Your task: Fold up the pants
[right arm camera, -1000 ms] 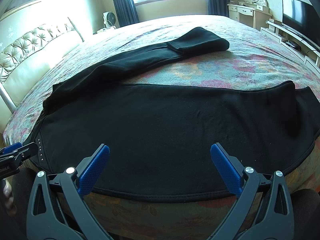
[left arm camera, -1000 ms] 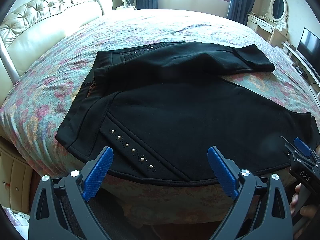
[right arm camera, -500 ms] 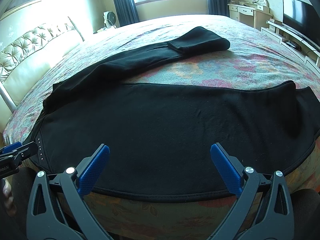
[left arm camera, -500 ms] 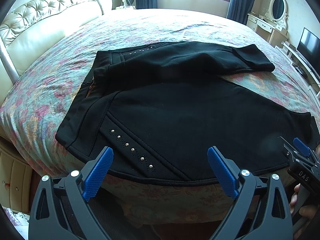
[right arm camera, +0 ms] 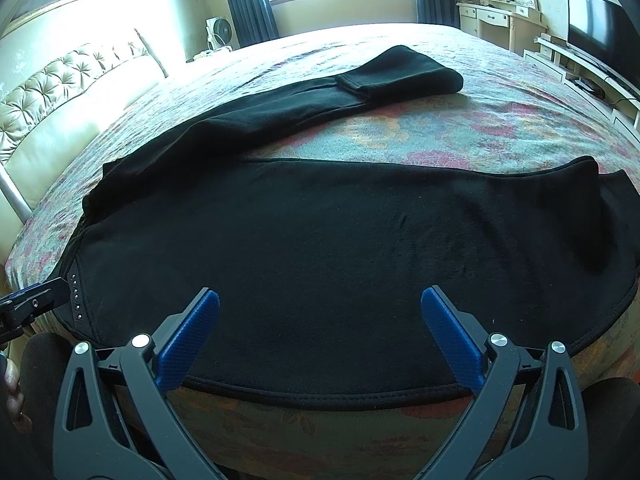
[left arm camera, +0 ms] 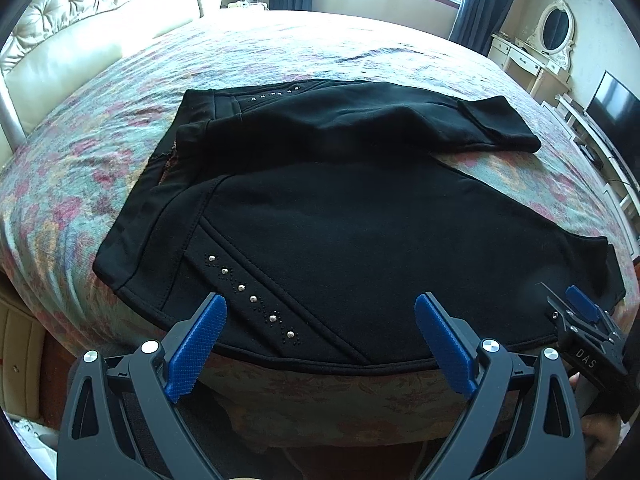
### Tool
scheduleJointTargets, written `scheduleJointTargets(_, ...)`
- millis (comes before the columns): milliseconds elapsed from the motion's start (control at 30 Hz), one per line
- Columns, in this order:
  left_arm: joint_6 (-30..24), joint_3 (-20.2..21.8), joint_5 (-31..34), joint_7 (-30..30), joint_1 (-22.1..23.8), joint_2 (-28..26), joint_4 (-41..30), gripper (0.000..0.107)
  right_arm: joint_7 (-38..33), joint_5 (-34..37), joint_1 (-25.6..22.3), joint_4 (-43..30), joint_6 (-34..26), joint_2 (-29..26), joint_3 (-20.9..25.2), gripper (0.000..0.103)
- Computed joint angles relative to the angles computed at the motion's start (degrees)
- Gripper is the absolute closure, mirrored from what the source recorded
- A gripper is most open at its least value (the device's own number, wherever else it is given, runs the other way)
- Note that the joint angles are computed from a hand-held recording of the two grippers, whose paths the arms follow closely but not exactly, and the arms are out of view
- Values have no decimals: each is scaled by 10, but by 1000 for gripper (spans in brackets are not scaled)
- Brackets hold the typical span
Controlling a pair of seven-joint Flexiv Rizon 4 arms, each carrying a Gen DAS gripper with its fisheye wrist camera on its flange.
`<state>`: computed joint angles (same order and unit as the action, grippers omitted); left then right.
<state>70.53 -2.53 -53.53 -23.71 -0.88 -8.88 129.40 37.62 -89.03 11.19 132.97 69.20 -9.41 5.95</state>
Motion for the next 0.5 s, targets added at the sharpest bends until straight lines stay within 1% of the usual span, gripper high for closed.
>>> scheduleJointTargets(67,-54,20,85,-37,11,-10,-25,13,-2,1,-1,-2,5,-4,-1,2)
scheduleJointTargets(100,-88,20,95,-32,21,-13,-37,13,-3,1,-2,-3,7,-6,-2,2)
scheduleJointTargets(167,-128,14,59,-9,39,-18,-55,13,-12,8,-2,-6,12,-11,-3,2)
scheduleJointTargets(200,-147,14,45,-12,48,-26,-72,13,-17,10,-2,-8,15,-13,-3,2)
scheduleJointTargets(267,-216,16,25,-30,75,-53,-123,13,-26,17,-1,-11,17,-17,-5,2)
scheduleJointTargets(300,-240,17,23,-45,86,-71,-152,13,-28,17,-1,-14,21,-19,-6,2)
scheduleJointTargets(367,-256,12,11,-78,106,-115,-215,13,-34,22,0,-19,28,-24,-7,2)
scheduleJointTargets(433,-257,-1,-2,-87,124,-159,-276,13,-37,24,1,-27,37,-31,-9,2)
scheduleJointTargets(500,-267,-9,30,-111,137,-218,-357,13,-49,34,3,-36,45,-41,-11,2)
